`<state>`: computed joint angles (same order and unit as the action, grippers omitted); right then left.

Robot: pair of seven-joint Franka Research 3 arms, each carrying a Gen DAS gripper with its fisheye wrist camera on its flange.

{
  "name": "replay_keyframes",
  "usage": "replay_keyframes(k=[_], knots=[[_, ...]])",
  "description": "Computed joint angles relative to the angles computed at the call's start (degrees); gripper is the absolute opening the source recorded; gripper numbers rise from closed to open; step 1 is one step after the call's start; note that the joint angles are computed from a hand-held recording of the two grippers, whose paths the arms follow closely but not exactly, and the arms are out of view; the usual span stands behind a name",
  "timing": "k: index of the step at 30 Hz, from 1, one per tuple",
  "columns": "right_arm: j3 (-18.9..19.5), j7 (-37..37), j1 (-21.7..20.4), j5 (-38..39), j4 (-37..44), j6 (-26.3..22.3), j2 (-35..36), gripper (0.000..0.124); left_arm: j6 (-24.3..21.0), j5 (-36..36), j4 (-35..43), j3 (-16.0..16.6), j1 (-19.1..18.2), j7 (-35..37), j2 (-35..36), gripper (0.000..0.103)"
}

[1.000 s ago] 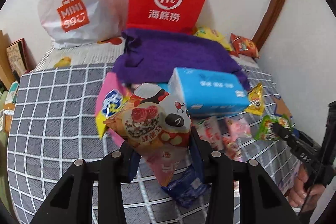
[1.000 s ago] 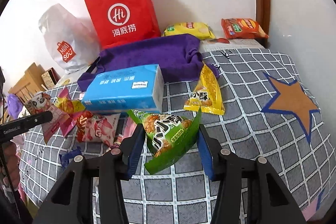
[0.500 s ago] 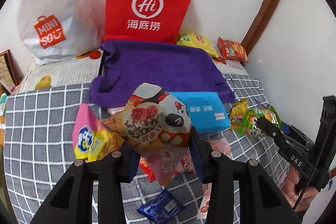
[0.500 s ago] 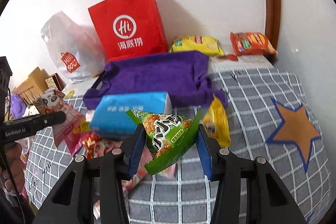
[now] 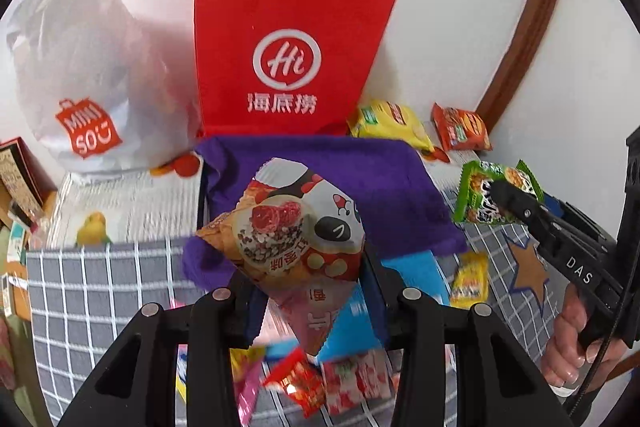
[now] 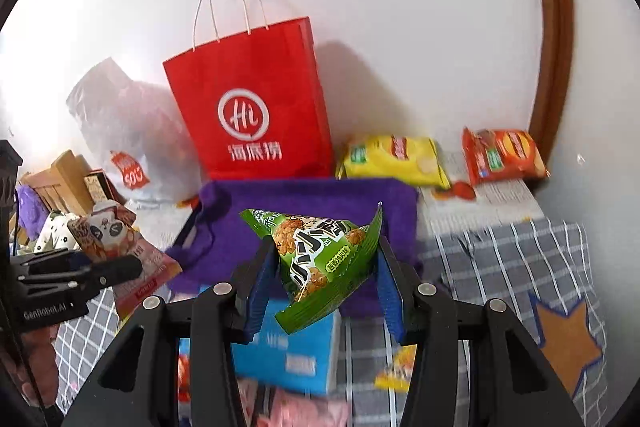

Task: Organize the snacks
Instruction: 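Carry both bags over the purple towel and open the right tool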

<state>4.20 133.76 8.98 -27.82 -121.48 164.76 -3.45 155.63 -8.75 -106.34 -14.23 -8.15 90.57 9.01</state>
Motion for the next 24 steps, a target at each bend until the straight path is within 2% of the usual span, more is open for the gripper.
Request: replay_keyframes(k=[6,16,20,24], knots=[[-2.1,-6.0,2.2,4.5,9.3,-1.0,7.8,0.047,-2.3,3.5,8.9,0.4,0.0,-1.8,6.5,0.040],[-6.8,-15.8,5.5,13.9,20.4,-1.8,18.1,0.047,-6.1,7.9,24.0,0.4,-0.4,-5.0,17.9,0.040],[-8.1,-18.1,6.0,17.4,23.4,-2.0,21.5,0.047,-7.0,8.1,28.8,-0.4,0.0,-4.4,22.2,0.040],[-8.1,-21.5,5.5,21.7,24.8,-3.5,24.2,0.047,-6.2,10.2,31.0,1.1,-1.0,-6.6,25.1,0.040]])
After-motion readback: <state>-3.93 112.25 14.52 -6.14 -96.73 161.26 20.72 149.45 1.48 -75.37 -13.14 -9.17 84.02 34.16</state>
